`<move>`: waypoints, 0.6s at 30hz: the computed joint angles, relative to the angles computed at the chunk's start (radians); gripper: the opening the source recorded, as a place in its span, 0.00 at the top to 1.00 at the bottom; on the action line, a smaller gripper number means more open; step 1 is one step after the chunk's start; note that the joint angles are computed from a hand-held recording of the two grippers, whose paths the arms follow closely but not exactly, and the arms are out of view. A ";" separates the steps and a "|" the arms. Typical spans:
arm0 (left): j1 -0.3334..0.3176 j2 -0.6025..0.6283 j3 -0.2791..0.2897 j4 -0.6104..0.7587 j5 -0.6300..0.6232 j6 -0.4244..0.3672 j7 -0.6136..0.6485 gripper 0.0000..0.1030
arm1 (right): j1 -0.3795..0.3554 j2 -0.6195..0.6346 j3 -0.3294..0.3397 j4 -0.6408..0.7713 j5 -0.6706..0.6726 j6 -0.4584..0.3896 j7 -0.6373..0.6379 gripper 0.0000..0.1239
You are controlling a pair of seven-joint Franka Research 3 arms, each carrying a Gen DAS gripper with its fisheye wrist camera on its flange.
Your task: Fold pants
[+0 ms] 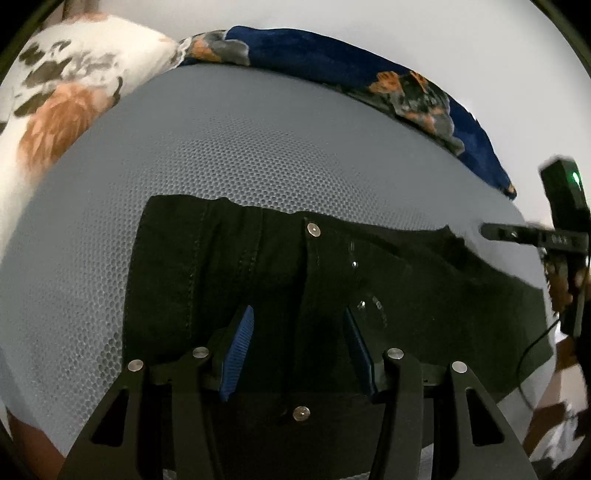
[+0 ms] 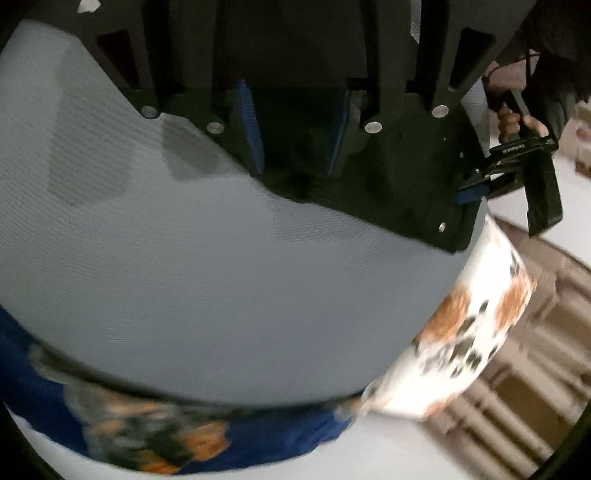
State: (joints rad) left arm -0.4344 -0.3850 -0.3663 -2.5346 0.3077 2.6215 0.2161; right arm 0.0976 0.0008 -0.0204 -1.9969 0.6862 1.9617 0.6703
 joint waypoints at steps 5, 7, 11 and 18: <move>-0.005 -0.011 0.006 -0.025 -0.001 0.030 0.004 0.50 | 0.033 0.051 0.029 0.030 -0.034 -0.026 0.035 0.72; -0.006 -0.024 0.011 -0.046 -0.009 0.057 0.001 0.50 | 0.040 0.068 0.034 0.043 -0.051 -0.038 0.048 0.72; -0.002 -0.028 0.008 -0.056 -0.012 0.074 -0.001 0.50 | 0.041 0.045 0.035 0.021 -0.013 0.012 0.035 0.91; 0.000 -0.029 0.010 -0.066 -0.015 0.094 0.001 0.50 | 0.075 0.058 0.052 -0.033 -0.029 0.200 0.105 0.94</move>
